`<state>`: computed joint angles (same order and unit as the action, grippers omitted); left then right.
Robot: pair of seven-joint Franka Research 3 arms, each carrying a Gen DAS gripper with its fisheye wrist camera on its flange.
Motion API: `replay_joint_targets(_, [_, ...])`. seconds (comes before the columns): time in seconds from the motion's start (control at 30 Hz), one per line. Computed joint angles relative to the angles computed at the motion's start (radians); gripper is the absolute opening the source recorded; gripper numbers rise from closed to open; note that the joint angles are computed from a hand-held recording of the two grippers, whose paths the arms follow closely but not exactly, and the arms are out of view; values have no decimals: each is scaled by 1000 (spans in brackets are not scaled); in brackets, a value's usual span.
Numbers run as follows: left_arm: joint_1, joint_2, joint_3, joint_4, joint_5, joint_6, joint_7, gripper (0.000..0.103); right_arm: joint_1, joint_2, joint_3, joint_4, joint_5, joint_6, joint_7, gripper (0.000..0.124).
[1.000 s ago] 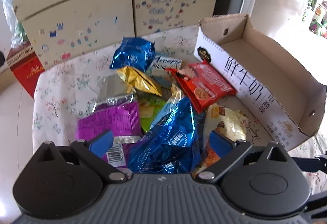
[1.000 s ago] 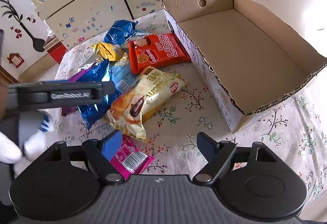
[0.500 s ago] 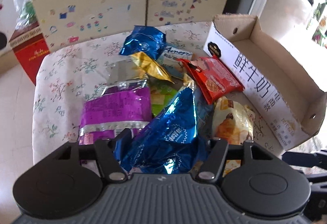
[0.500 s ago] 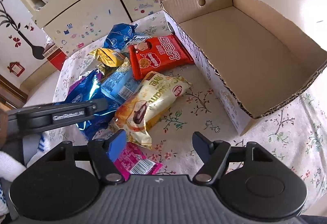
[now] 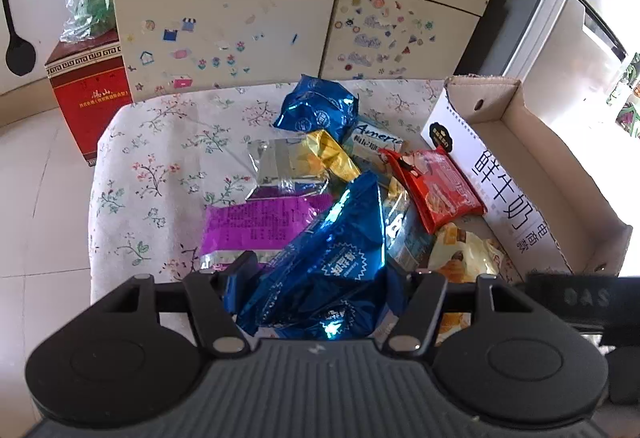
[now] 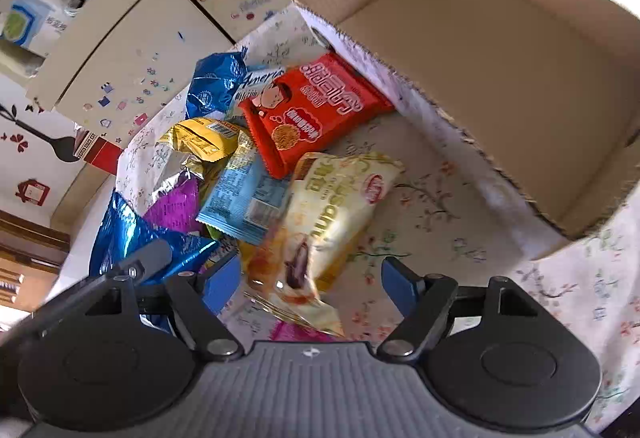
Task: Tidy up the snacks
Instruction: 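Grasp the croissant pack with the right tool while the left tool grasps the blue foil bag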
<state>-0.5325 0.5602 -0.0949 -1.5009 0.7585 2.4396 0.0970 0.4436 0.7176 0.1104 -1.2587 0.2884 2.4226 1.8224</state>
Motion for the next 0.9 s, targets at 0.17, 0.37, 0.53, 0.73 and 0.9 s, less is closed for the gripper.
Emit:
replay_joint_targets(0.17, [-3, -2, 3, 2, 7, -10, -11, 64, 36, 127, -29, 214, -59, -131, 54, 82])
replay_joint_targets(0.37, [-5, 10, 0, 22, -9, -63, -9, 64, 65, 265, -47, 438, -124, -277, 56, 74])
replay_joint_targets(0.53, [-8, 20, -3, 42, -23, -111, -9, 64, 60, 176, -32, 275, -123, -180, -22, 60])
replay_joint_targets(0.73, [-33, 43, 4, 94, -5, -199, 14, 64, 45, 62, -17, 86, -113, -78, -124, 57])
replay_joint_targets(0.9, [-46, 62, 7, 135, 11, -238, 21, 64, 23, 3, 4, 9, -80, 4, -213, 55])
